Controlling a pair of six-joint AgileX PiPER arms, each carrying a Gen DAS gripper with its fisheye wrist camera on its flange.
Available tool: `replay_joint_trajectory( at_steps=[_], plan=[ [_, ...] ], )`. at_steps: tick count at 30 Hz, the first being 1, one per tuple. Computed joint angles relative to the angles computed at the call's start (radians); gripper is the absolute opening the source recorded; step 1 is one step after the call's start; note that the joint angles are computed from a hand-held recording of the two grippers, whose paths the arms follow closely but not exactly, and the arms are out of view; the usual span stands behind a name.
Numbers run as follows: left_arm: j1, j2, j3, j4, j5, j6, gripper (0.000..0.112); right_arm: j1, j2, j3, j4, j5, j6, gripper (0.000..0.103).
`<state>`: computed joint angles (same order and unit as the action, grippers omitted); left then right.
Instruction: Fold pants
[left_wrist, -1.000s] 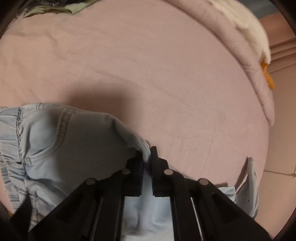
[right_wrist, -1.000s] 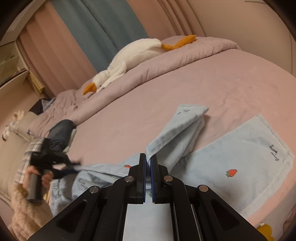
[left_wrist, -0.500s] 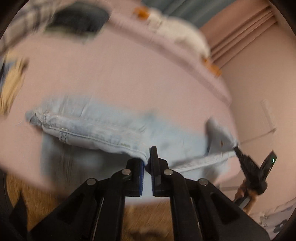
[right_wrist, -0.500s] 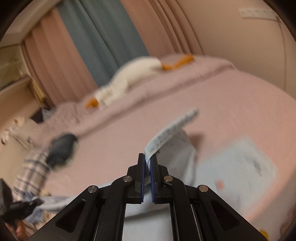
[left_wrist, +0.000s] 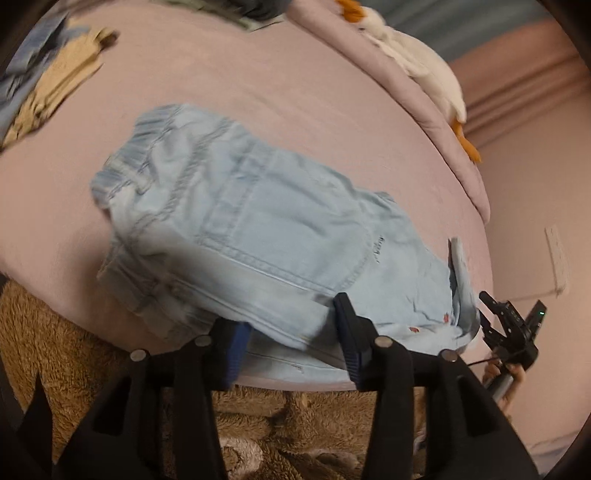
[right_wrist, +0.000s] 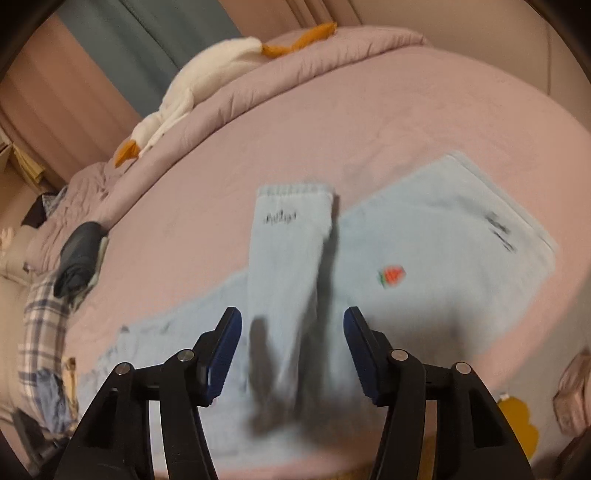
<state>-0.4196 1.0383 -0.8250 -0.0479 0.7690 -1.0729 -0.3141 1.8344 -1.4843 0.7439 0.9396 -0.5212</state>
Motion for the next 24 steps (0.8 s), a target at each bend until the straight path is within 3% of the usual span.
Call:
replay_joint_trajectory(
  at_steps=[3, 5, 6, 10, 12, 15, 18, 20, 24],
  plan=[
    [0.067, -0.039, 0.047, -0.039, -0.032, 0.035, 0.049, 0.046, 0.139, -0.189, -0.08, 0.044, 0.115, 0.055],
    [0.119, -0.022, 0.043, -0.026, -0.016, 0.044, 0.021, 0.072, 0.237, -0.327, -0.135, 0.088, 0.201, 0.02],
    [0.16, 0.006, 0.021, -0.054, 0.007, 0.103, 0.018, 0.081, 0.271, -0.384, -0.154, 0.115, 0.237, 0.003],
    [0.201, -0.019, -0.082, -0.009, 0.06, 0.158, 0.016, 0.074, 0.32, -0.622, -0.058, 0.22, 0.27, 0.003],
    [0.189, -0.067, -0.14, 0.054, 0.084, 0.127, 0.016, 0.028, 0.254, -0.644, 0.061, 0.196, 0.237, 0.003],
    [0.115, -0.124, -0.158, 0.127, 0.087, 0.053, 0.016, -0.086, 0.065, -0.455, 0.259, 0.085, 0.073, 0.003],
    [-0.038, -0.139, -0.126, 0.222, 0.147, -0.055, 0.018, -0.196, -0.065, -0.196, 0.403, 0.065, -0.138, 0.003],
    [-0.079, -0.092, -0.074, 0.189, 0.167, -0.058, 0.018, -0.224, -0.093, -0.055, 0.352, 0.025, -0.178, 0.003],
    [0.005, -0.06, 0.053, -0.016, 0.105, 0.066, 0.022, -0.208, -0.013, 0.077, 0.094, -0.085, -0.05, 0.003]
  ],
)
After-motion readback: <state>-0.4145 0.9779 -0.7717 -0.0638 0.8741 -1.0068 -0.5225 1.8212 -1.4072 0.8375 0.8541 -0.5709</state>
